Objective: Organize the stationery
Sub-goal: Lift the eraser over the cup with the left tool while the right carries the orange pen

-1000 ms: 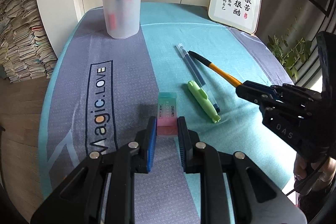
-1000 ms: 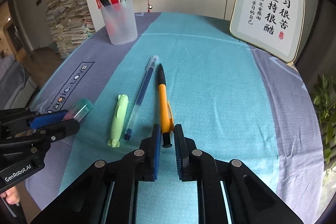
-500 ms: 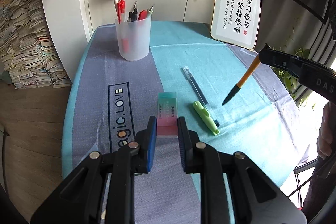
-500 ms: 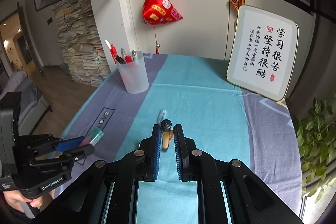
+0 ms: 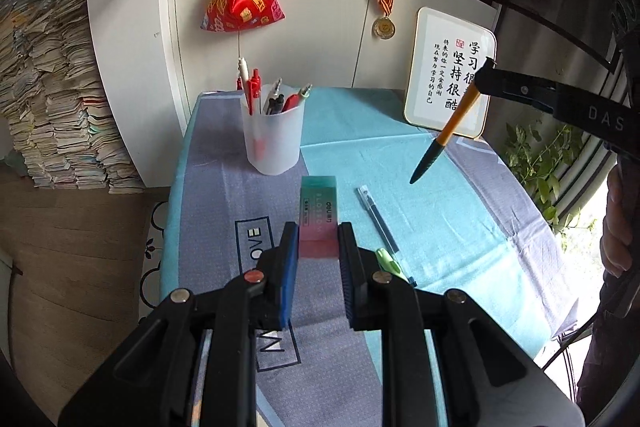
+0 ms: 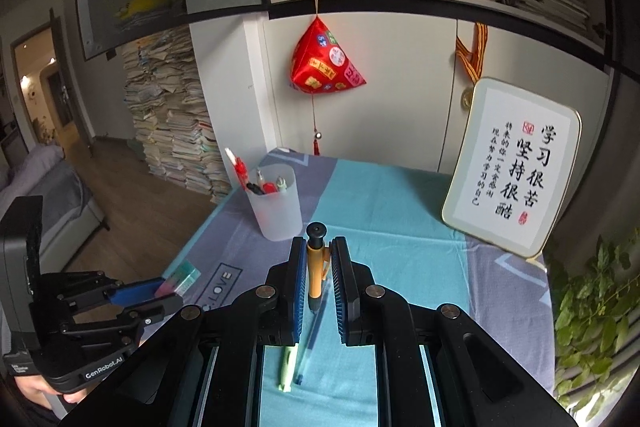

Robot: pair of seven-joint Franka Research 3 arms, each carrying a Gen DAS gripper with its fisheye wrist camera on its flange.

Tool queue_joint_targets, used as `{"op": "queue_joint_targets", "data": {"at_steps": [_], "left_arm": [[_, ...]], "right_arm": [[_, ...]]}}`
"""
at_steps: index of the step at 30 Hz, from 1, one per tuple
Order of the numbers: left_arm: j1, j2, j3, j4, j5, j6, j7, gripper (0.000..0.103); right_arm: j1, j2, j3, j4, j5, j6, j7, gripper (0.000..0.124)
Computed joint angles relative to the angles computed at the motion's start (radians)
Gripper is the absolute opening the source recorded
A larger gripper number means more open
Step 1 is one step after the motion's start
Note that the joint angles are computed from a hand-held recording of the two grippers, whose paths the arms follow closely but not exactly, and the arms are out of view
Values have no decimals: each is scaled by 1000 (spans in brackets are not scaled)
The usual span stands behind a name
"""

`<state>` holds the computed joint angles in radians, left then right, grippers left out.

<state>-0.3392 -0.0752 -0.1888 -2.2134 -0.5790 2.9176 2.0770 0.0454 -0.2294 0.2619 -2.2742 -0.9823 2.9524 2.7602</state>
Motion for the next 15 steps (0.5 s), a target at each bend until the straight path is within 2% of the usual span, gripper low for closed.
{"op": "queue_joint_targets", "data": {"at_steps": [2,5,9,15], "left_arm": [[2,8,4,17,-12,-6,11,18],[12,20,-2,40,2,-8,4,18],[23,33,-6,74,-17,-16,32,18],[50,59,-13,137,-73,-35,105,18]], "right_arm": [[25,25,-24,33,67,11,-70,14],[34,67,-28,103,82,-8,-105,14],[108,142,-96,185,294,30,-292,14],[164,260,-146,363,220,-35,-242,14]]}}
